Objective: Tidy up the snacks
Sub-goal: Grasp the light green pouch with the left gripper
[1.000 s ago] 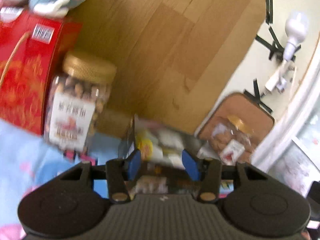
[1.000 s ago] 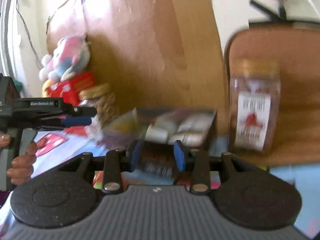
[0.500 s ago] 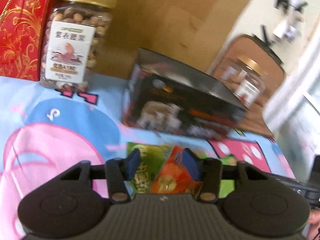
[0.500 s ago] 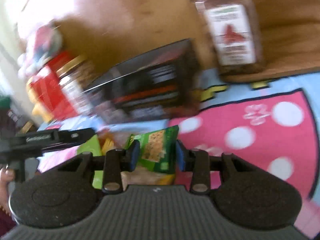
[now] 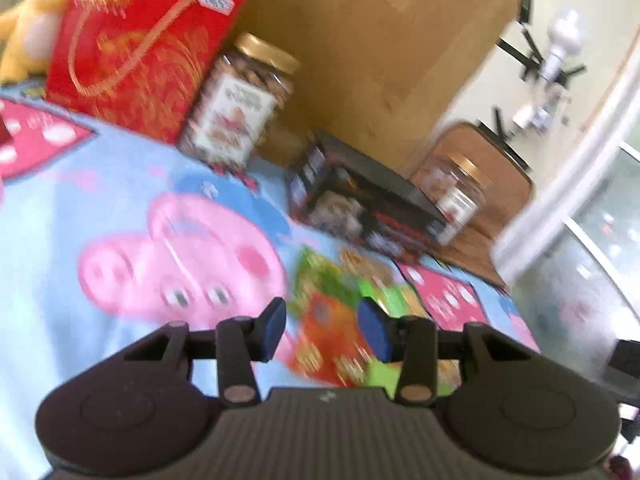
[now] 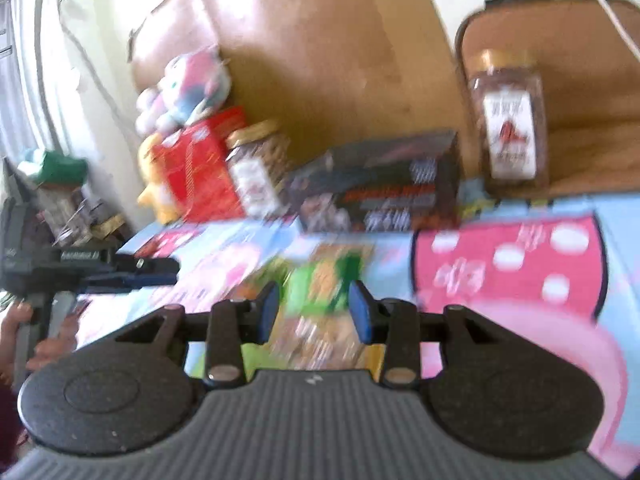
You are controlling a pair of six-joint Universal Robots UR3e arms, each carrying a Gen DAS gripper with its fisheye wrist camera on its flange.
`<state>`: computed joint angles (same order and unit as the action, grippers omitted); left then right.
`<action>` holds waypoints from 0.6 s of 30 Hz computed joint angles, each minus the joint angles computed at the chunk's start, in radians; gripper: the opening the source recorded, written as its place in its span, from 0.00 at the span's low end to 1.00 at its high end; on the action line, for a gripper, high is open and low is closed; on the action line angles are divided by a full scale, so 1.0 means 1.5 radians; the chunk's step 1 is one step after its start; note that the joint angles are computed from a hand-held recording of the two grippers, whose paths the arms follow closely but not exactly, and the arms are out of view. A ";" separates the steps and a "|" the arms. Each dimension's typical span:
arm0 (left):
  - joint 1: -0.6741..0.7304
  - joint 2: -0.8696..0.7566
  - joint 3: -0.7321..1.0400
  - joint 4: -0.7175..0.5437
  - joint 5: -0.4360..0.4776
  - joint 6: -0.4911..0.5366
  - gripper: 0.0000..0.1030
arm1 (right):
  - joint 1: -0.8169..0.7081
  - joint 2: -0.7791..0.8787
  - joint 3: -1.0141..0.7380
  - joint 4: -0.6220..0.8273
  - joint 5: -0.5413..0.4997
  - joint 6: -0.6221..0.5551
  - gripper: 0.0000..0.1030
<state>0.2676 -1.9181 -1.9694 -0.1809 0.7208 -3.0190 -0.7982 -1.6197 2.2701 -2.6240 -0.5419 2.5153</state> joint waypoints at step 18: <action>0.001 -0.032 -0.024 -0.174 -0.193 0.077 0.55 | -0.008 -0.046 0.070 0.131 -0.009 -0.128 0.44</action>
